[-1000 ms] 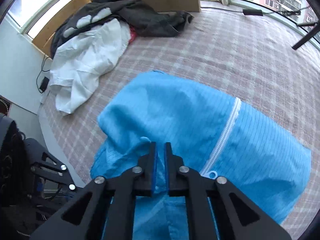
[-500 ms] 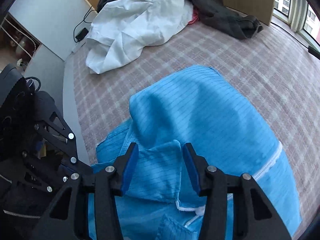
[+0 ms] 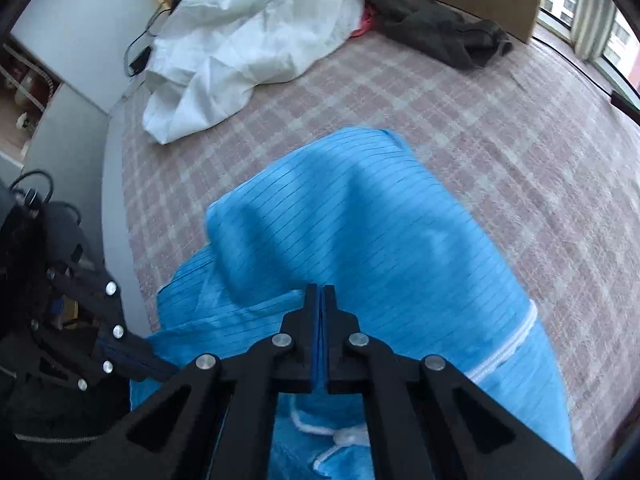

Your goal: Fold clothes

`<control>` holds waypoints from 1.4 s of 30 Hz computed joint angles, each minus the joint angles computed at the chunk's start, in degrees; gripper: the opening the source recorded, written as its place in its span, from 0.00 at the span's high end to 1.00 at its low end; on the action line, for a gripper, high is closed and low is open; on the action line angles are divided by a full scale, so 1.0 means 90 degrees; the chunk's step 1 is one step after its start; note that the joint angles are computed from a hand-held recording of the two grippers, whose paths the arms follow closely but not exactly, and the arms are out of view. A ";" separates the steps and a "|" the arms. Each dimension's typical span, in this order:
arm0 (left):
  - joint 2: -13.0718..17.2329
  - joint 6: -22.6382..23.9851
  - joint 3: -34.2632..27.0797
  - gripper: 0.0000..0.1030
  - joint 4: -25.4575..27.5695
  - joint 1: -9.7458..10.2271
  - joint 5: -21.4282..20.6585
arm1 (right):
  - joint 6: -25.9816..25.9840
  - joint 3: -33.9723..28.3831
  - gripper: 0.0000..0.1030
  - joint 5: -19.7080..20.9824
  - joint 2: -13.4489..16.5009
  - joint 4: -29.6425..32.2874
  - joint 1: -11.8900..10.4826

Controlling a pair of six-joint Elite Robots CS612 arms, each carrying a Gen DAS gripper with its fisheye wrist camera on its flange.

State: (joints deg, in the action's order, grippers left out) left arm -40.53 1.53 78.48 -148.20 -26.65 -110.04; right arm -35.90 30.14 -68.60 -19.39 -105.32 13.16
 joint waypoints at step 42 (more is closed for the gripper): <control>0.0417 -0.0888 -0.1393 0.99 0.0401 -0.0614 0.0623 | 0.1523 0.4475 0.98 0.2017 -0.1925 -0.3040 -0.0853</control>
State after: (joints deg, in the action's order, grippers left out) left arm -36.78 -6.46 65.95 -144.59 -32.18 -104.44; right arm -22.19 70.42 -50.45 -36.72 -132.68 5.49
